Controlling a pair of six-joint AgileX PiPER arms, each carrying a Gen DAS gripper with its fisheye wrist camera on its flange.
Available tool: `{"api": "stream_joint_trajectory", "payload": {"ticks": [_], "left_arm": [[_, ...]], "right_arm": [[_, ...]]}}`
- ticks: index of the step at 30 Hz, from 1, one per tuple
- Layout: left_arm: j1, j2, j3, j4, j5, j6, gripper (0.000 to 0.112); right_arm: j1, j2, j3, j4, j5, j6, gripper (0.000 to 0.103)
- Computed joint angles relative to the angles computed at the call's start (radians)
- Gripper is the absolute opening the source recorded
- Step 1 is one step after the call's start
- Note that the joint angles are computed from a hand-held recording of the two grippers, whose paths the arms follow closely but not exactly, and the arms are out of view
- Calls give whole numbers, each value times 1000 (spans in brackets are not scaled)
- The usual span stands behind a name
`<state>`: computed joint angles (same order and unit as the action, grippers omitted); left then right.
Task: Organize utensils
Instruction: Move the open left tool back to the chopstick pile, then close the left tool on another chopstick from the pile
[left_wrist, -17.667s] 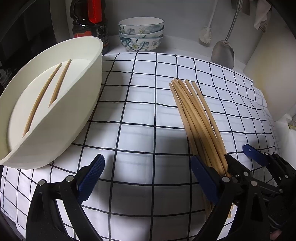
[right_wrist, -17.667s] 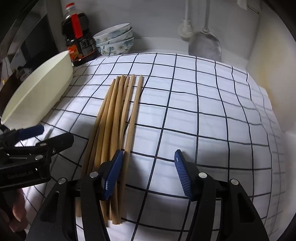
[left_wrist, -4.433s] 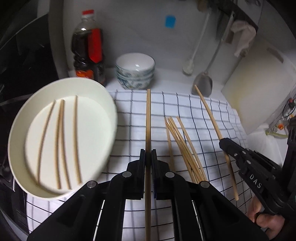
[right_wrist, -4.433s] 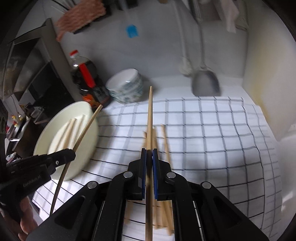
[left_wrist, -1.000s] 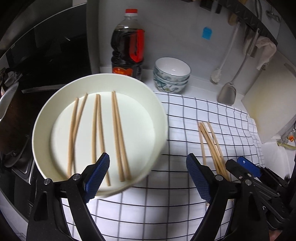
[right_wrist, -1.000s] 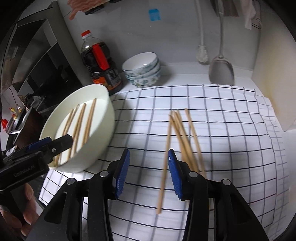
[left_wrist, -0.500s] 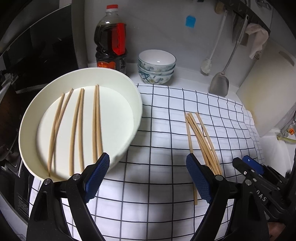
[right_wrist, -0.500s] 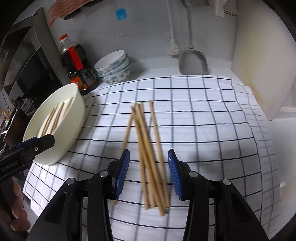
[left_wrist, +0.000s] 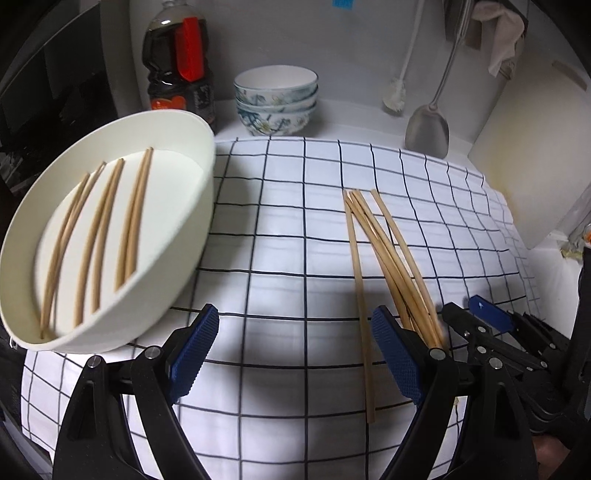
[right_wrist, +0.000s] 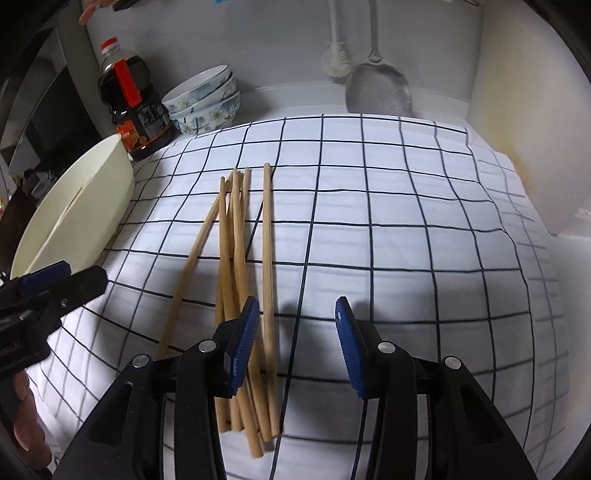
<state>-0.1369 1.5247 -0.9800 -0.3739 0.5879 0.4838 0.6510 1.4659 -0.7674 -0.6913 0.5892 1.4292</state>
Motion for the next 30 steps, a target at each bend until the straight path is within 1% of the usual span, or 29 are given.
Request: {"api": "stream_joint_trajectory", "payload": {"ticks": [4,17,19,21,22,30], "left_arm": [[-40,33,12,53,-49,-59,83],[-83,108,8,119,-116,-143,83],[-90,114,6,128,-123,-152,83],[-99,120,5,139,-131,-162,83],[-103,123,6,142,-135,-166,83],[-139,144,-2,179,-151,-210,83]], "right_arm": [[-18,32,-5,-21,-28,-29,41],[-4,99,-37,-87,-7,-48,41],[-5,103,-38,-98,-10,-44,40],[-4,107,-41,-111,-10,-44,32],[-3,109,-42,-120,-10,-41,31],[-20,95,-20,-142,-24,-19,30]]}}
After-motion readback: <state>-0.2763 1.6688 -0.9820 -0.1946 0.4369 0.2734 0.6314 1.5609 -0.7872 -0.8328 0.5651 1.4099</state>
